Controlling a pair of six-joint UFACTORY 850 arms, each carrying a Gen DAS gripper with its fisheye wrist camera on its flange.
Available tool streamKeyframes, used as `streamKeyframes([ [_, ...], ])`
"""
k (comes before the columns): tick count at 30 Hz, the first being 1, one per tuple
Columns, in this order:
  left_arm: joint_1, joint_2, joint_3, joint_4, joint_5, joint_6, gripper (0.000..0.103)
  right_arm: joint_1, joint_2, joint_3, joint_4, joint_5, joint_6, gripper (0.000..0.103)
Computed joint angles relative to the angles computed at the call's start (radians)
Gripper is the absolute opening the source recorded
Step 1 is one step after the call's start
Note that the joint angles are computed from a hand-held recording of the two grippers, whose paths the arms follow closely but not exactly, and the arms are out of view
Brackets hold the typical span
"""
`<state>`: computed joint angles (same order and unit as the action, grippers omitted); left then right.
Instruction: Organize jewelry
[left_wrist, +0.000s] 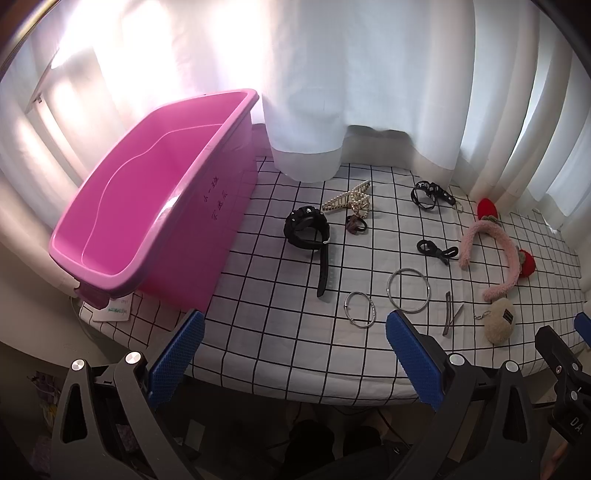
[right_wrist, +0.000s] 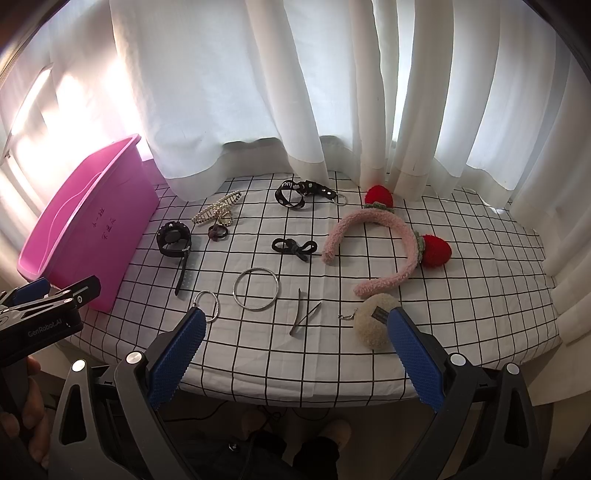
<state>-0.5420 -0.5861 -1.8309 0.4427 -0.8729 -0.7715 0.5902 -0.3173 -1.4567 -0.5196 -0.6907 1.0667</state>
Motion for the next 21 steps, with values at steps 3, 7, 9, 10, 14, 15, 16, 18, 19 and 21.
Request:
streamKeyframes([
  [3, 0.000, 0.000, 0.000, 0.002, 0.000, -0.001, 0.097, 0.000, -0.001, -0.001, 0.003, 0.001, -0.001, 0.094],
  [7, 0.001, 0.004, 0.008, 0.001, 0.002, -0.002, 0.097, -0.001, 0.000, 0.003, 0.004, 0.004, -0.001, 0.094],
  [9, 0.003, 0.005, 0.015, -0.006, 0.006, 0.003, 0.097, -0.004, 0.006, 0.013, 0.009, 0.012, -0.002, 0.094],
  [10, 0.003, 0.006, 0.021, -0.007, 0.007, 0.001, 0.097, -0.007, 0.011, 0.024, 0.015, 0.023, -0.003, 0.094],
  [14, 0.005, 0.017, 0.060, -0.003, 0.014, -0.026, 0.097, -0.018, 0.030, 0.074, 0.034, 0.072, -0.004, 0.094],
  [15, 0.006, 0.020, 0.071, -0.001, 0.017, -0.033, 0.097, -0.023, 0.037, 0.090, 0.043, 0.091, -0.011, 0.094],
  [16, 0.005, 0.022, 0.079, 0.003, 0.019, -0.041, 0.097, -0.026, 0.042, 0.106, 0.050, 0.109, -0.015, 0.094],
  [18, 0.006, 0.029, 0.104, -0.001, 0.032, -0.043, 0.097, -0.038, 0.051, 0.137, 0.068, 0.138, -0.025, 0.094],
  [19, 0.007, 0.031, 0.116, -0.003, 0.042, -0.040, 0.097, -0.044, 0.055, 0.153, 0.085, 0.156, -0.036, 0.094],
  [21, 0.004, 0.028, 0.132, 0.001, 0.057, -0.045, 0.097, -0.060, 0.067, 0.191, 0.102, 0.193, -0.037, 0.094],
])
